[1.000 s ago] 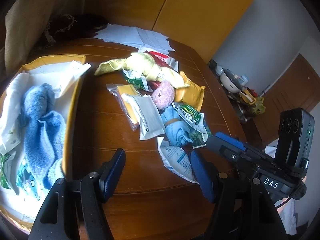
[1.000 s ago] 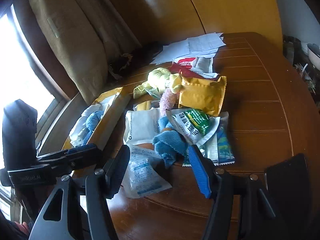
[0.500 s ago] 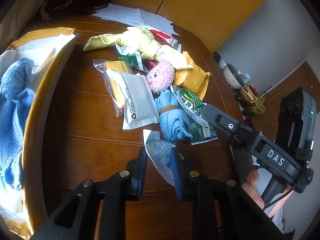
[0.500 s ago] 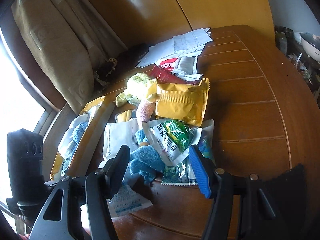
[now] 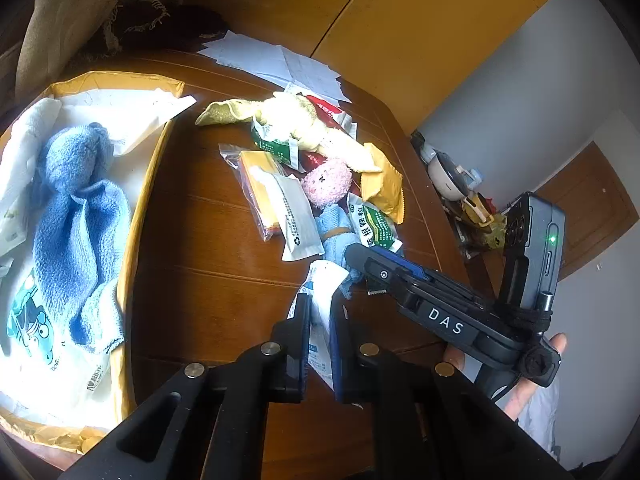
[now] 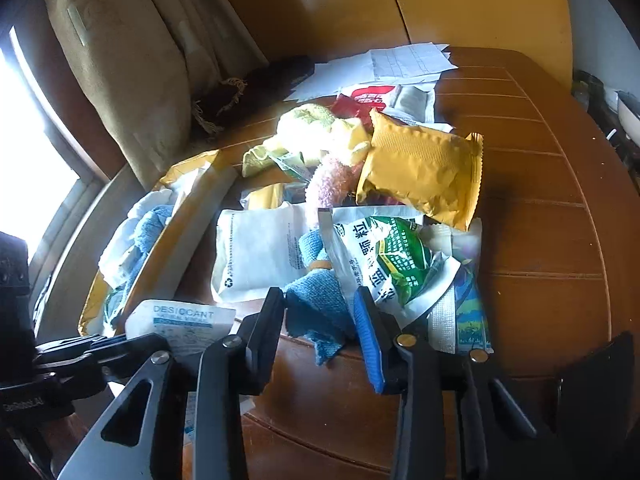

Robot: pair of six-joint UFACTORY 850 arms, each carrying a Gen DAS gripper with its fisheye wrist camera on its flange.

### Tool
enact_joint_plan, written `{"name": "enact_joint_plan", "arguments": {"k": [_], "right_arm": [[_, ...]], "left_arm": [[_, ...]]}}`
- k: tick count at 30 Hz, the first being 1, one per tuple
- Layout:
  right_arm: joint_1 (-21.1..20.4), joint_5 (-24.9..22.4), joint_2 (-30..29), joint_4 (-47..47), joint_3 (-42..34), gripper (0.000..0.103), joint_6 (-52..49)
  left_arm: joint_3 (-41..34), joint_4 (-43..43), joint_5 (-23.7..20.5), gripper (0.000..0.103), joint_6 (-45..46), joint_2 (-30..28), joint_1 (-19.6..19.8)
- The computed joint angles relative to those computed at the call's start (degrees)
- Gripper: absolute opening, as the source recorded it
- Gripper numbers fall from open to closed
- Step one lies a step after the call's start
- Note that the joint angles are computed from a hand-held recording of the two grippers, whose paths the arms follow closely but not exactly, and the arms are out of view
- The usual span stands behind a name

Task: Organize soft objects
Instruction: 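Grasp a white desiccant packet with the left gripper while the right grasps the blue plush toy, then lower the desiccant packet and blue plush toy into the tray and open both grippers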

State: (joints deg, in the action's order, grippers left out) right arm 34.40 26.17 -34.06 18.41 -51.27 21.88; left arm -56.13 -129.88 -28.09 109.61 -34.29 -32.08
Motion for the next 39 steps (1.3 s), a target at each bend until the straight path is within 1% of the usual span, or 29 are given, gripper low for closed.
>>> {"name": "enact_joint_plan", "arguments": {"k": [2, 3, 5, 6, 8, 10, 11, 12, 13, 15, 16, 19, 21, 25, 26, 27, 28, 29, 32, 34, 35, 37, 38, 39], "right_arm": [[0.5, -1.4, 0.1, 3.7, -0.4, 0.035, -2.7], [1.0, -0.3, 0.7, 4.5, 0.4, 0.035, -2.8], [2.4, 0.8, 1.8, 9.6, 1.4, 0.035, -7.5], [2.9, 1.6, 2.4, 9.6, 2.0, 0.035, -7.3], [3.1, 3.4, 3.2, 5.0, 3.3, 0.035, -2.4], [3.3, 4.4, 3.2, 2.7, 3.3, 0.035, -0.3], [3.1, 3.3, 2.7, 0.7, 2.4, 0.035, 0.3], [2.9, 1.5, 1.9, 1.1, 1.2, 0.035, -0.2], [3.0, 0.5, 1.1, 3.9, 0.4, 0.035, -2.0], [3.3, -1.3, 0.1, 12.9, -1.0, 0.035, -9.1], [3.1, -1.8, -0.3, 14.4, -1.3, 0.035, -9.9], [2.0, -2.5, -1.1, 8.8, -2.2, 0.035, -4.5], [1.9, -2.7, -2.0, 12.4, -3.5, 0.036, -7.9], [1.5, -4.6, -3.4, 17.1, -5.1, 0.036, -10.2], [1.7, -4.4, -3.4, 18.6, -5.1, 0.028, -11.9], [1.9, -4.3, -3.2, 19.1, -4.8, 0.017, -12.4], [2.0, -4.0, -2.8, 18.3, -4.3, 0.017, -11.2], [2.3, -3.5, -2.3, 18.2, -3.5, 0.015, -10.6], [4.4, -0.1, 0.3, 20.5, -0.5, 0.014, -11.5], [6.2, 3.5, 2.2, 23.7, 1.8, 0.014, -12.8], [7.0, 5.9, 3.2, 23.8, 3.2, 0.014, -12.0], [7.8, 12.8, 5.1, 17.3, 6.6, 0.014, -3.8], [7.8, 15.5, 5.8, 14.0, 7.7, 0.014, -0.4], [7.9, 16.8, 6.2, 12.1, 8.0, 0.014, 1.0]], "left_arm": [[0.7, -0.8, -0.8, 0.007, 1.2, 0.5, 0.4], [1.0, -1.7, -1.2, 0.007, 2.1, 0.7, 0.6], [1.4, -2.3, -2.2, 0.007, 2.6, 0.9, 1.1], [1.6, -2.6, -2.4, 0.007, 2.9, 1.0, 1.3], [1.8, -2.5, -2.5, 0.007, 2.8, 1.2, 1.5], [2.1, -2.4, -3.0, 0.007, 2.8, 1.5, 1.8], [2.2, -2.6, -3.3, 0.007, 3.0, 1.7, 1.9], [2.4, -2.9, -3.5, 0.007, 3.4, 1.8, 1.9], [2.6, -3.3, -3.6, 0.007, 3.8, 2.0, 1.9], [3.0, -3.6, -3.7, 0.007, 4.0, 2.3, 2.0], [3.2, -3.4, -4.0, 0.007, 4.0, 2.4, 2.2], [3.2, -3.4, -4.4, 0.007, 3.8, 2.2, 2.5], [3.4, -3.0, -4.8, 0.007, 3.3, 2.3, 2.6], [4.7, -4.1, -6.0, 0.007, 4.2, 3.5, 3.2], [4.9, -4.4, -6.3, 0.007, 4.5, 3.6, 3.4], [5.1, -4.1, -6.8, 0.007, 4.4, 3.7, 3.6], [5.2, -3.5, -7.1, 0.007, 3.9, 3.7, 3.8], [5.3, -3.0, -7.2, 0.007, 3.3, 3.8, 4.1], [5.5, -1.4, -8.3, 0.007, 1.5, 4.2, 5.3], [6.1, -0.8, -9.7, 0.007, 0.6, 4.7, 6.4], [6.6, -0.5, -10.4, 0.007, 0.4, 5.1, 7.1], [7.9, -1.2, -11.3, 0.007, 0.7, 6.3, 8.3], [8.5, -1.7, -11.7, 0.007, 1.1, 7.0, 8.9], [9.1, -2.3, -12.0, 0.007, 1.6, 7.6, 9.6]]}}
